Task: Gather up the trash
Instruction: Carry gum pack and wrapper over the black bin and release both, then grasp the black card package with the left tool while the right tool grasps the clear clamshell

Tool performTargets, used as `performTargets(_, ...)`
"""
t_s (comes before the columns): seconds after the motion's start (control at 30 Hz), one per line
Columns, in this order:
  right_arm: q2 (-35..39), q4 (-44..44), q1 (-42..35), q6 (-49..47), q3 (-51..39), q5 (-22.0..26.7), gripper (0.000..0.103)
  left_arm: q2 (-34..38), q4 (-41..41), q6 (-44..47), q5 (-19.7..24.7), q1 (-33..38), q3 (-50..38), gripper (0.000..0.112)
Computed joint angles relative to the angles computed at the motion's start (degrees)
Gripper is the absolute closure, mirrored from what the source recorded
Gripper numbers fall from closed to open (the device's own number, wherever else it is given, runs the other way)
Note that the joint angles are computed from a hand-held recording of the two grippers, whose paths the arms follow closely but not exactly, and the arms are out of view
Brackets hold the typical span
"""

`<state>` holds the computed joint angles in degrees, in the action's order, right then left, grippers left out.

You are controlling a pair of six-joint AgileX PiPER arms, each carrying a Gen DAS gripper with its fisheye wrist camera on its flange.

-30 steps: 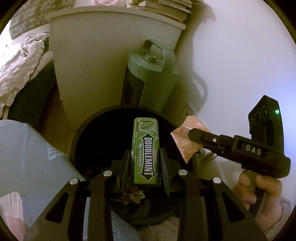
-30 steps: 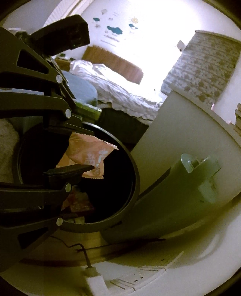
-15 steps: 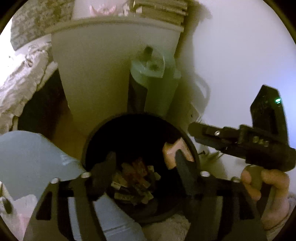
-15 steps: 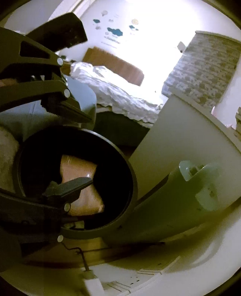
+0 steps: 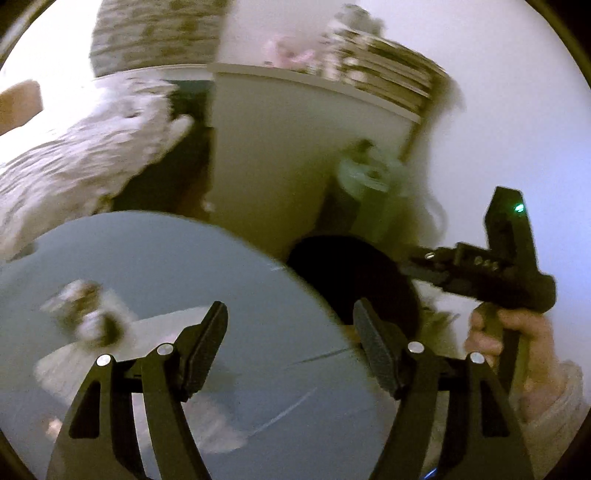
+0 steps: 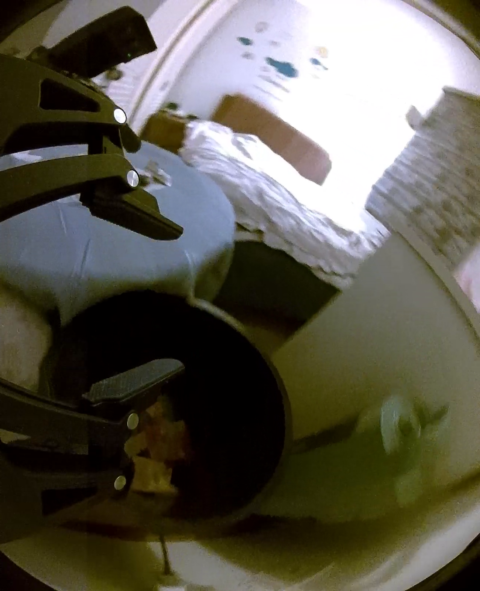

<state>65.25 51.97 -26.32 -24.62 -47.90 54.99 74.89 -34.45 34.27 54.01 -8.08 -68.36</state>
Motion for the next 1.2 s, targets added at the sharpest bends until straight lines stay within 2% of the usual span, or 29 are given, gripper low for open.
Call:
performTargets(0.1,1.0,-5.5,12.3,7.3,-3.6,-4.6,0.036,-0.4,-2.2,6.4,2.1,10.7,1.5,0.042)
performTargets(0.2,4.8,-14.7,26.9,16.4,-9.4,-8.7,0.036,4.7,-3.8,9.3,5.4,20.8,-1.7,0.042)
performTargets(0.27,8.4,-22.0,35.0,21.9,-14.3,-9.7,0.036,10.0,-6.0,10.0,8.2,25.7,-6.0,0.042)
performTargets(0.33,12.4,-28.6,42.3,26.1,-19.1,-9.8,0.036,15.0,-5.5,10.9,8.3,26.9,-10.6,0.042)
performTargets(0.47,21.2,-41.4,53.9,31.8,-29.0,-8.8,0.038,24.2,-0.3,9.7,8.0,24.1,-19.2,0.043)
performTargets(0.53,25.5,-44.6,56.8,33.0,-33.3,-7.3,0.040,27.2,3.5,9.9,6.0,21.6,-21.3,0.043)
performTargets(0.6,28.8,-47.0,58.6,33.7,-36.3,-6.1,0.041,28.9,4.5,11.3,5.8,20.6,-22.2,0.054)
performTargets(0.7,33.5,-49.4,60.7,32.6,-40.6,-4.2,0.044,30.4,4.0,14.4,5.3,20.2,-22.9,0.055)
performTargets(0.93,45.1,-50.7,63.3,29.5,-53.7,0.6,0.044,34.2,0.1,15.1,9.9,23.6,-28.1,0.073)
performTargets(1.03,49.9,-50.1,63.8,27.7,-59.8,3.1,0.044,34.1,-0.1,16.4,10.2,24.2,-27.9,0.074)
performTargets(1.13,54.1,-51.3,64.7,27.5,-65.3,6.4,0.050,33.9,0.0,16.9,10.7,24.5,-27.9,0.073)
performTargets(1.2,53.9,-51.6,64.7,27.6,-64.8,5.9,0.051,34.2,-0.4,16.9,12.2,24.8,-28.8,0.072)
